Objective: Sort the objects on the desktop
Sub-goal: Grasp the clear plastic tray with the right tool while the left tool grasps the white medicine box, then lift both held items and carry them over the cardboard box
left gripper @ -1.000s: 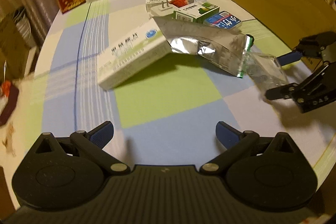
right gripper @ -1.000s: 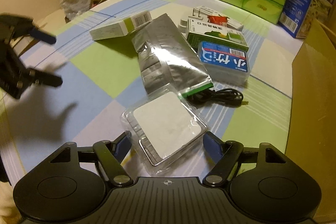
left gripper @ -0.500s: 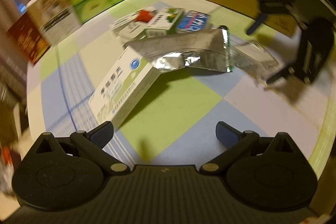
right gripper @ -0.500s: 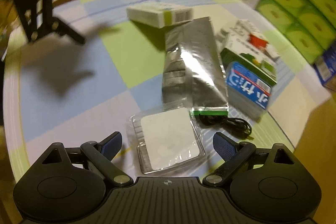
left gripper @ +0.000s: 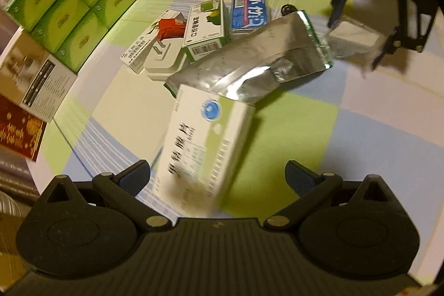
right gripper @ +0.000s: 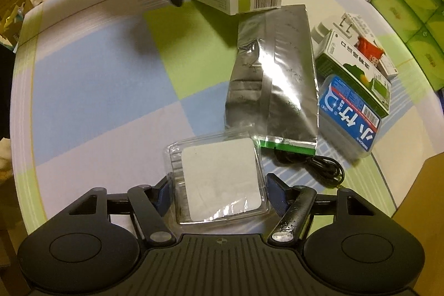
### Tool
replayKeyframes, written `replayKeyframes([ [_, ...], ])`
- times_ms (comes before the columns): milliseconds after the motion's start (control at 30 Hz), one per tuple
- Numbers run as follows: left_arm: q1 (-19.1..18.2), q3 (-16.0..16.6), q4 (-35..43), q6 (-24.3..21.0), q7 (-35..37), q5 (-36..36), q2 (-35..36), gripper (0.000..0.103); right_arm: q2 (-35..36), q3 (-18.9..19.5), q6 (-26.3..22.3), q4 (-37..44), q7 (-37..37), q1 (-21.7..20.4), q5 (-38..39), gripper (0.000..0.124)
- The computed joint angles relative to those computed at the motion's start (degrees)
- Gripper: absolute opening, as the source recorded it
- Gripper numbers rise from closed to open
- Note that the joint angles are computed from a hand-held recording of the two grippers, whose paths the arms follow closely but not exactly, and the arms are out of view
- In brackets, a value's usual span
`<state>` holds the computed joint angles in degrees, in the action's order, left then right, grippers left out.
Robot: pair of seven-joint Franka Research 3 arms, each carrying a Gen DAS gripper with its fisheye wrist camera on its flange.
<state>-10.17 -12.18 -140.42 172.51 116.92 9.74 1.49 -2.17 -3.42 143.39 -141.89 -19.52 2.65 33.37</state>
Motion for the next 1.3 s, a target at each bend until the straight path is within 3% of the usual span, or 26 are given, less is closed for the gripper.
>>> replayKeyframes([
  [167,3.2,-3.2,4.9,-1.5,12.2,-10.7,4.6,0.101,0.0,-0.2,0.4,-0.2,0.4,-0.3,1.4,0.065],
  [333,8.0,-8.1,9.0,-5.3,24.3,-22.7,8.1,0.088,-0.5,0.1,0.5,-0.3,1.3,0.0,1.2,0.065],
  [500,7.9,-8.0,9.5,-6.2,26.8,-24.9,8.7,0.078,-0.6,0.6,1.5,-0.6,3.0,1.0,2.0,0.065],
  [633,7.4,-7.7,8.0,-5.6,26.8,-26.2,7.8,0.077,-1.0,0.5,2.0,-1.1,4.1,1.3,2.8,0.065],
  [767,3.3,-4.2,5.0,-4.0,14.7,-19.5,5.8,0.077,-2.3,0.1,1.7,-2.3,6.8,1.1,3.1,0.065],
  [867,2.8,-5.7,1.8,-3.1,12.0,-24.2,3.2,0.076,-4.1,-0.4,1.4,-3.8,9.6,0.7,2.7,0.065],
  [1133,-6.0,-4.4,-6.2,-2.3,-7.7,-25.5,-4.0,0.067,-9.0,-2.5,-0.3,-7.8,18.3,-1.0,1.1,0.065],
  [1300,-7.3,-7.1,-10.3,4.2,-28.3,-13.7,-5.5,0.065,-11.4,-4.9,-2.6,-9.4,20.9,-2.7,3.1,0.065],
])
